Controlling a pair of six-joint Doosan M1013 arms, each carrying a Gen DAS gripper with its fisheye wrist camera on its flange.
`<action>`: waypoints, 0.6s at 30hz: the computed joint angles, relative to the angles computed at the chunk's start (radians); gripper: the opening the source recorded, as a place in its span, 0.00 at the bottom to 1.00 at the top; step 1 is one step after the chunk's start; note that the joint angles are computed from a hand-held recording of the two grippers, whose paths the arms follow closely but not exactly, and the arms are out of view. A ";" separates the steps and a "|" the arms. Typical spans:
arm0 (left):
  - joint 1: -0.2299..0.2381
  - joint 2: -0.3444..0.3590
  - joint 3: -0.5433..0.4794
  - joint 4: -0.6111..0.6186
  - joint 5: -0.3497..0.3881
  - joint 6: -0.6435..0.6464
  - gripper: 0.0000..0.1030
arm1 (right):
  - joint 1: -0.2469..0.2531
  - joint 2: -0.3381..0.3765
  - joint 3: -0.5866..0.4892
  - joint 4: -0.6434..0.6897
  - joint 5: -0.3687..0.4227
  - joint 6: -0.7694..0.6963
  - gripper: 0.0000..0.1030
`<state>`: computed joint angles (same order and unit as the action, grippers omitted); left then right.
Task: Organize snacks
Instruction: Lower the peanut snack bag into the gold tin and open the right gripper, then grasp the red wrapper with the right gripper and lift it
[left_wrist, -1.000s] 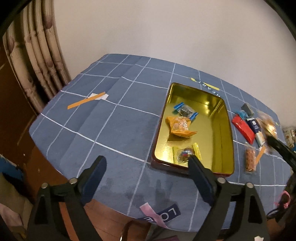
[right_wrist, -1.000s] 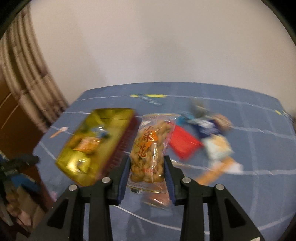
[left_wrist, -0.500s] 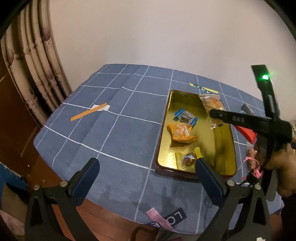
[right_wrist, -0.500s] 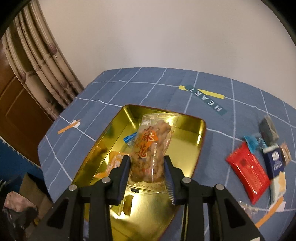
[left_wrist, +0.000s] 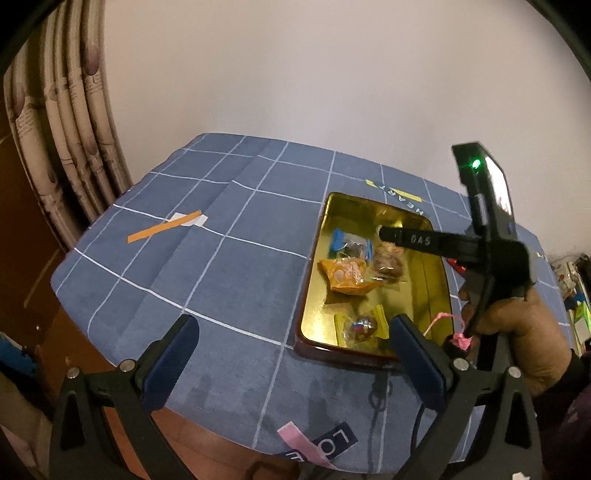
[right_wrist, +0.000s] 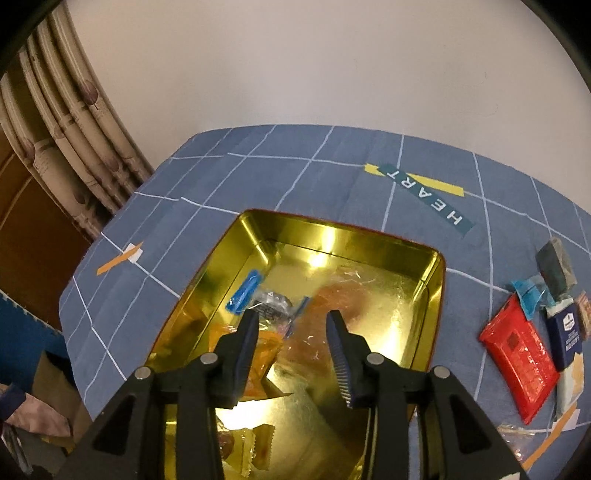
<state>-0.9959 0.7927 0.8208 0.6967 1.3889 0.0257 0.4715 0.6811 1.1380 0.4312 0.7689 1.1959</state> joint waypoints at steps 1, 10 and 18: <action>0.000 0.000 -0.001 0.001 0.000 0.005 0.99 | -0.006 -0.012 0.019 0.034 -0.019 -0.024 0.38; -0.009 0.034 -0.064 -0.005 0.045 0.081 0.99 | -0.091 -0.168 0.282 0.205 -0.172 -0.223 0.38; -0.012 0.070 -0.126 -0.020 0.076 0.139 0.99 | -0.157 -0.082 0.135 -0.055 0.029 -0.251 0.45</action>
<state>-1.0083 0.8631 0.6948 0.6769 1.4648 0.1648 0.3143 0.5995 1.2734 0.3762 0.7979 0.9450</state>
